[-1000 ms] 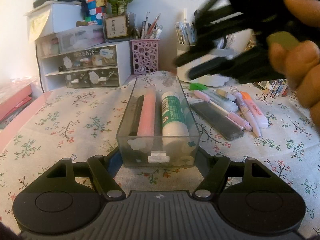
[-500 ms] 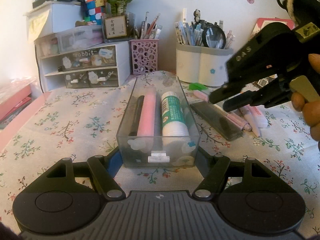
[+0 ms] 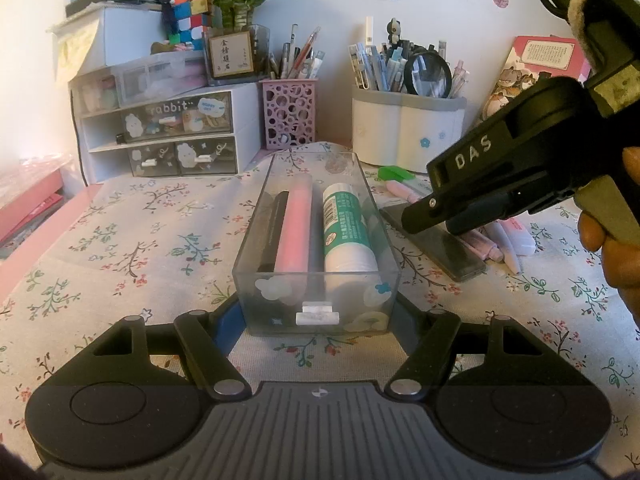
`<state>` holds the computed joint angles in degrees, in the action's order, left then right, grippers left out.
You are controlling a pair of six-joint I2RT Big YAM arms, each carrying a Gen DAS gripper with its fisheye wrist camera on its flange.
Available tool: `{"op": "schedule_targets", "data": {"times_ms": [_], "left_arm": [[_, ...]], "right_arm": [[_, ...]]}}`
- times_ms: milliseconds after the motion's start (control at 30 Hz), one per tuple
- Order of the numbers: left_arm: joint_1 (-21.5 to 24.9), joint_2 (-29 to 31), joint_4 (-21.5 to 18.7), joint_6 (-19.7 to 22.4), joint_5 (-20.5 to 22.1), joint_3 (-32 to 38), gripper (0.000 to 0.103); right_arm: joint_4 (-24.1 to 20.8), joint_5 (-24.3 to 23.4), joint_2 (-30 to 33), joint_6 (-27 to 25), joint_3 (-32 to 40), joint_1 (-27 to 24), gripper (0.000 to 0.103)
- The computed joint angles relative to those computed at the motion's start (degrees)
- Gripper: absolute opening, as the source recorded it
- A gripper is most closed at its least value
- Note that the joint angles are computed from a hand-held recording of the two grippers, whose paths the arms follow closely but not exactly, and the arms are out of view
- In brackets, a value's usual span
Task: Organize stationery
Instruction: 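Lift the open right tool and move it over the dark gray case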
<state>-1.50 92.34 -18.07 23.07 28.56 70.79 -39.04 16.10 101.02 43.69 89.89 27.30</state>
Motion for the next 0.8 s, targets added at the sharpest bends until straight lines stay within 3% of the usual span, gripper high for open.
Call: {"op": "schedule_targets", "data": {"times_ms": [200,300,400,567,800], "left_arm": [[0.01,0.00,0.01,0.01,0.03,-0.01,0.072],[-0.07,0.00,0.01,-0.04,-0.08,0.01,0.072],[-0.14,0.04,-0.04,-0.09,-0.12,0.12,0.072],[-0.09,0.01,0.00,-0.05,-0.05,0.06,0.072],[-0.09,-0.01,0.03,-0.09,-0.06,0.02,0.072]], "right_arm": [[-2.77,3.33,1.84,-7.66,2.56,1.34,0.039],[-3.37,2.74,2.67,-10.11,3.29,1.59,0.039],[-4.27,6.08,3.92,-12.15,4.44,2.06,0.039],[-5.29,4.86,3.97,-8.41,5.23,1.45,0.034],[-0.34,1.35,1.79,-1.04,1.51,0.24,0.033]]}}
